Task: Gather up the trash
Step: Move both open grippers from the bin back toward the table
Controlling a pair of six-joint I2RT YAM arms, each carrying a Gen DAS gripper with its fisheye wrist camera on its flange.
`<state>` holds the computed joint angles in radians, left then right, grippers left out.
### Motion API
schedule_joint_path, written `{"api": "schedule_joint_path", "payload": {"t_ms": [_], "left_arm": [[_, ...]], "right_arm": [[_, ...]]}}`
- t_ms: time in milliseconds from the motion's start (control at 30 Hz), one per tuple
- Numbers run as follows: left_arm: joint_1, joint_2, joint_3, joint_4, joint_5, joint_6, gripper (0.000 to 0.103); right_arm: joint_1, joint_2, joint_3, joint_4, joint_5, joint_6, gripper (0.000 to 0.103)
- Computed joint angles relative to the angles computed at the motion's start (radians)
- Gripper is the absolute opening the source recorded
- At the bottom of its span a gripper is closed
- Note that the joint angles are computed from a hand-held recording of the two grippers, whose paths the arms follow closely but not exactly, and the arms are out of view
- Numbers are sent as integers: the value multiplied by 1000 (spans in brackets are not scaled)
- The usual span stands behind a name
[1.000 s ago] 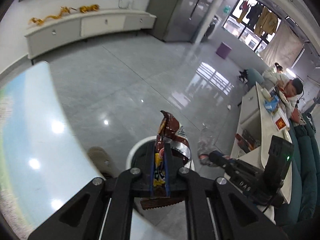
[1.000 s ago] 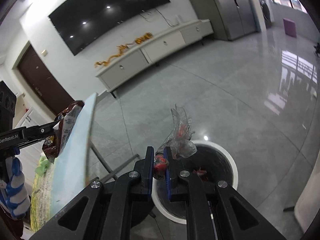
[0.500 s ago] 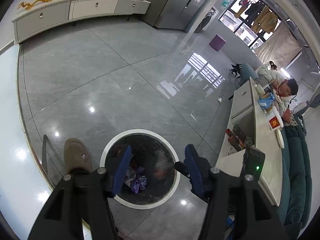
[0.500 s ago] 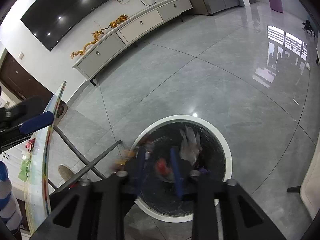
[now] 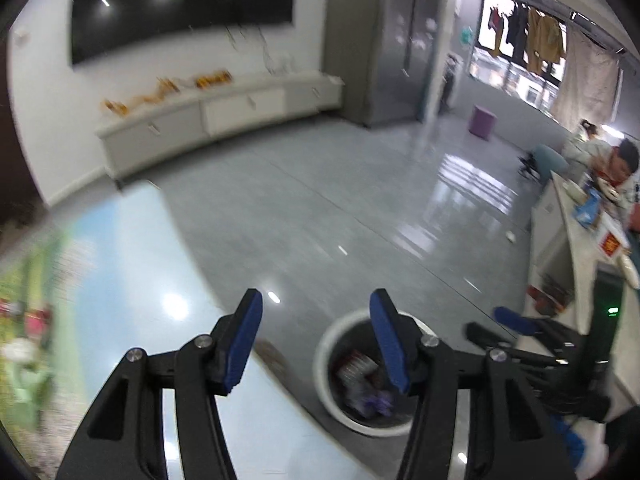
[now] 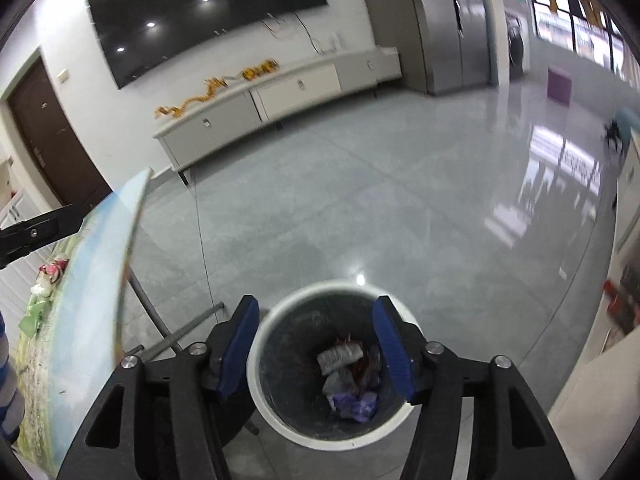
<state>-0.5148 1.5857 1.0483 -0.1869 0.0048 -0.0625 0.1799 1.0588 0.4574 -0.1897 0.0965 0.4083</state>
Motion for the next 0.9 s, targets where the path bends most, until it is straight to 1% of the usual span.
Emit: {"api": "schedule_joint_path", "payload": {"t_ms": [67,100,167,267,433,500,600,667,900], "left_arm": [[27,-99,-69,45,-51,9,54],[37,-129,-89,55,-58,11,54],[73,-220,-142,80,-96,14,54],[137,-322,-200,101,-114,38,54],[230,-447,-261,102,-120,86,54],[285,-495,-282,96,-100,102,55],[387,-555,-310,80,-41,125,60],[456,-580,-331,85,-9,141,62],[703,-595,-355,99,154,183,63]], "right_arm": [[58,-31,30,-31,52,0,59],[91,-35,54,-43,79,-1,60],[164,-49,89,-65,137,3,64],[241,-31,135,-63,189,5,69],[358,9,212,-78,265,21,73],[398,37,242,-78,291,26,74],[462,77,292,-83,334,30,75],[500,108,330,-89,362,28,77],[638,246,493,-124,457,29,79]]}}
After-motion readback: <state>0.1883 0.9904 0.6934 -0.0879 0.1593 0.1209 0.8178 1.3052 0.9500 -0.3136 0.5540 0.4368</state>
